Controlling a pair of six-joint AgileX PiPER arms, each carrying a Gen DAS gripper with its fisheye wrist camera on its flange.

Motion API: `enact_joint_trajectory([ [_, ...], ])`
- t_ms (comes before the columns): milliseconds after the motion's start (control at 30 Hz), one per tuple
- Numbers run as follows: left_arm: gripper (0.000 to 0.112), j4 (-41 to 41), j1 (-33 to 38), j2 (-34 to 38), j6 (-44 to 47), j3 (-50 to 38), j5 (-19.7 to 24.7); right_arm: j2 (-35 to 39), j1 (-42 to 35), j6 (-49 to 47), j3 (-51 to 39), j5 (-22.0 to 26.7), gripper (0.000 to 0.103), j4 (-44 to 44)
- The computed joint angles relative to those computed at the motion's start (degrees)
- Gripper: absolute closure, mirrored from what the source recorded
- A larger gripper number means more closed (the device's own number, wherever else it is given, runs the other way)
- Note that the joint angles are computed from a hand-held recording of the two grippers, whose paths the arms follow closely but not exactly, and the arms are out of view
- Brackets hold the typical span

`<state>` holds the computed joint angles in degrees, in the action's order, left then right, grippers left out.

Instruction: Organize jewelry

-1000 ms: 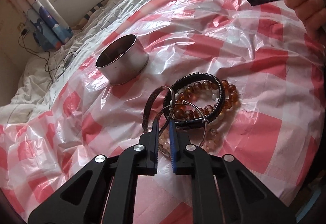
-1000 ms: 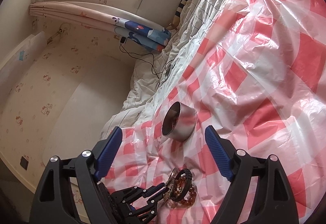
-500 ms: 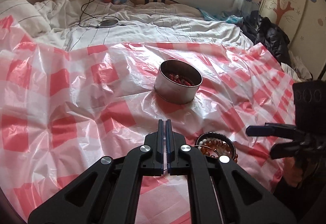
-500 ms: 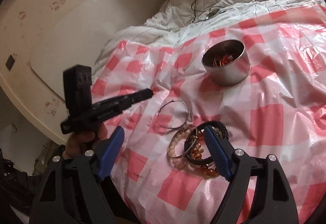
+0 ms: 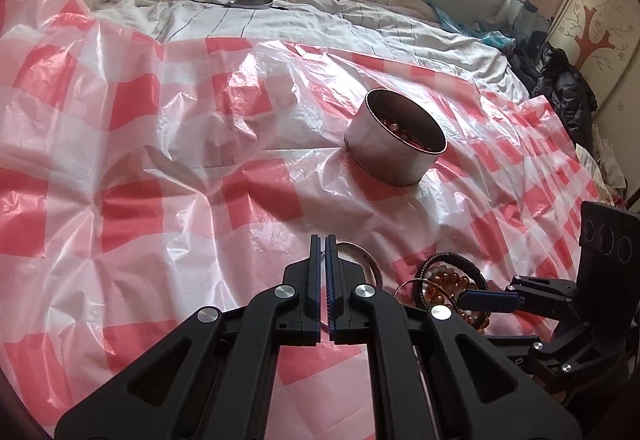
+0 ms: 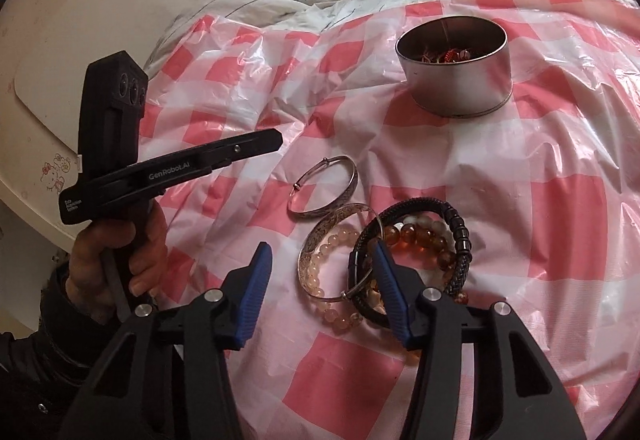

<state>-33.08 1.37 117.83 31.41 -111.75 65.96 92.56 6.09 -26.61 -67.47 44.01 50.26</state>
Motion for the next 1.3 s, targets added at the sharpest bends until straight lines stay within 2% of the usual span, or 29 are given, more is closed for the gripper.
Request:
enact_joint_trajectory([
  [67,0.107,0.4,-0.5,0.3,-0.3,-0.1,-0.6,-0.2,-0.9,-0.2,0.6,0.0,0.051,1.1],
  [133,0.099,0.7,-0.8,0.5,-0.8,0.1,-1.5,0.0,-1.0,1.3,0.6,-0.4,0.051,-0.3],
  [200,0.091,1.7,-1.4,1.1,-1.9,-0.1,-2.0,0.9,0.2,4.9,-0.6,-1.1,0.055,-4.5],
  [267,0.083,2.9,-2.0,2.1,-3.4,-0.4,-2.1,1.6,2.0,9.0,-1.8,-1.9,0.074,-10.1],
  [300,0.08,3.4,-2.4,2.8,-3.9,-0.7,-1.9,1.6,2.6,10.4,-1.8,-2.7,0.079,-12.3],
  [333,0.077,4.4,-3.0,3.4,-4.6,-1.0,-1.8,1.7,2.5,10.4,-1.8,-2.8,0.088,-12.2],
  [433,0.074,6.9,-4.4,4.3,-5.6,-0.5,-2.5,0.8,-0.1,5.7,0.1,-3.0,0.095,-5.8],
  [567,0.076,8.2,-5.1,3.5,-5.5,1.0,-3.8,-0.3,-5.4,-3.3,3.2,-1.0,0.095,7.4],
  [633,0.103,9.1,-5.1,3.6,-5.7,0.8,-3.7,-1.1,-7.6,-7.5,4.7,-0.1,0.095,13.1],
  [700,0.108,9.1,-4.9,3.1,-5.4,1.1,-4.2,-2.0,-9.5,-12.4,6.0,1.0,0.095,19.8],
  [867,0.108,5.5,-3.1,1.4,-3.6,0.3,-3.9,-3.4,-14.9,-23.9,10.2,6.6,0.096,35.4],
  [1000,0.109,0.9,-1.3,1.1,-2.6,-1.3,-1.4,-3.6,-17.5,-25.3,11.4,8.2,0.096,39.0],
  [1100,0.109,-0.5,-0.9,0.7,-2.2,-1.3,-1.1,-3.6,-16.7,-20.2,9.3,5.9,0.095,32.3],
  [1167,0.109,-0.7,-0.9,0.7,-2.1,-1.2,-0.9,-3.9,-14.1,-13.8,6.8,2.1,0.094,23.2],
  [1200,0.109,-0.6,-0.9,0.7,-2.2,-1.2,-0.9,-4.0,-12.3,-9.9,5.8,-0.4,0.077,18.4],
  [1233,0.109,-0.6,-1.0,0.7,-2.3,-1.0,-1.0,-4.1,-10.9,-7.2,5.5,-2.6,0.052,15.2],
  [1300,0.109,-0.6,-1.1,0.8,-2.4,-1.1,-1.0,-1.7,-9.3,-4.4,2.8,-3.2,0.049,11.4],
])
